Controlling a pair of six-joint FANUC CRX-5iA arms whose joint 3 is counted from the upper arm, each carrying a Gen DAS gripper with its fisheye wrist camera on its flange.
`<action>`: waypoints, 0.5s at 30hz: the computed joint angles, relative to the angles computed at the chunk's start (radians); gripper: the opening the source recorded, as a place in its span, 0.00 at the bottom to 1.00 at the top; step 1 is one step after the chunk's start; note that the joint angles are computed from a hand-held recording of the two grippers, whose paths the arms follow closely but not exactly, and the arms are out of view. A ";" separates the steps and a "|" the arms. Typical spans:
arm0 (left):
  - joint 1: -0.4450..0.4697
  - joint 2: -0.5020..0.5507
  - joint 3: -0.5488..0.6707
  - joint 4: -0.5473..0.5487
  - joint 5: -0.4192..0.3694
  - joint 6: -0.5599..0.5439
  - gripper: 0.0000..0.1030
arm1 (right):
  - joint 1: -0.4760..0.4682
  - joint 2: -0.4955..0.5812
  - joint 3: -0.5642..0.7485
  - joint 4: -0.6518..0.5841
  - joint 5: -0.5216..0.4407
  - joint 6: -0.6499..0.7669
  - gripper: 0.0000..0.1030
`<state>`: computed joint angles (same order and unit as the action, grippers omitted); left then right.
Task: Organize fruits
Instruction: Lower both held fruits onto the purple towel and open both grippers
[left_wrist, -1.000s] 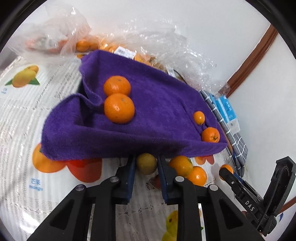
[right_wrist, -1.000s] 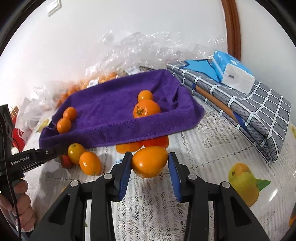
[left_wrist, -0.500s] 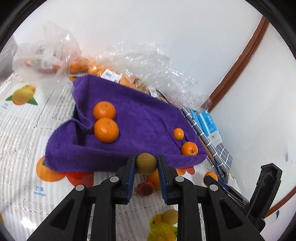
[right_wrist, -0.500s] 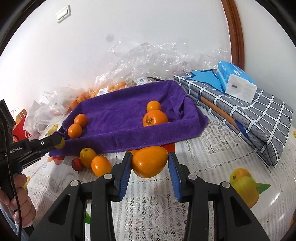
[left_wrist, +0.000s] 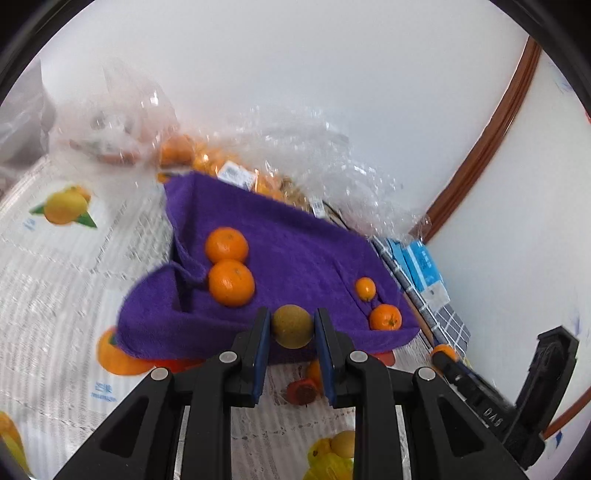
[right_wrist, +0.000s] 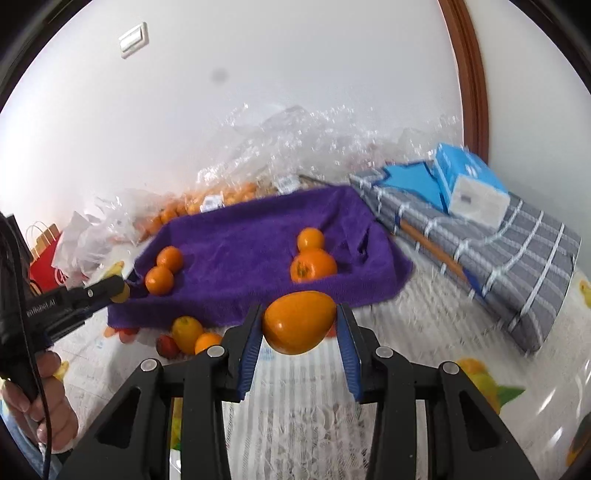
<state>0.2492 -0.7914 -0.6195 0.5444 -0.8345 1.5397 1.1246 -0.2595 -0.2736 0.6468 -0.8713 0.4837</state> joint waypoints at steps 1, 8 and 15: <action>-0.009 -0.003 0.015 -0.031 0.008 0.017 0.22 | -0.004 0.004 0.009 0.008 0.000 0.006 0.38; -0.083 0.124 0.170 -0.172 0.024 0.105 0.22 | -0.092 0.092 0.123 0.022 0.054 0.095 0.38; -0.142 0.243 0.185 -0.216 0.109 0.186 0.22 | -0.195 0.201 0.225 -0.093 0.119 0.163 0.38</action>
<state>0.1069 -0.5484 -0.4346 0.3283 -0.7254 1.7257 0.9294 -0.0582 -0.0486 0.5541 -0.7523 0.6465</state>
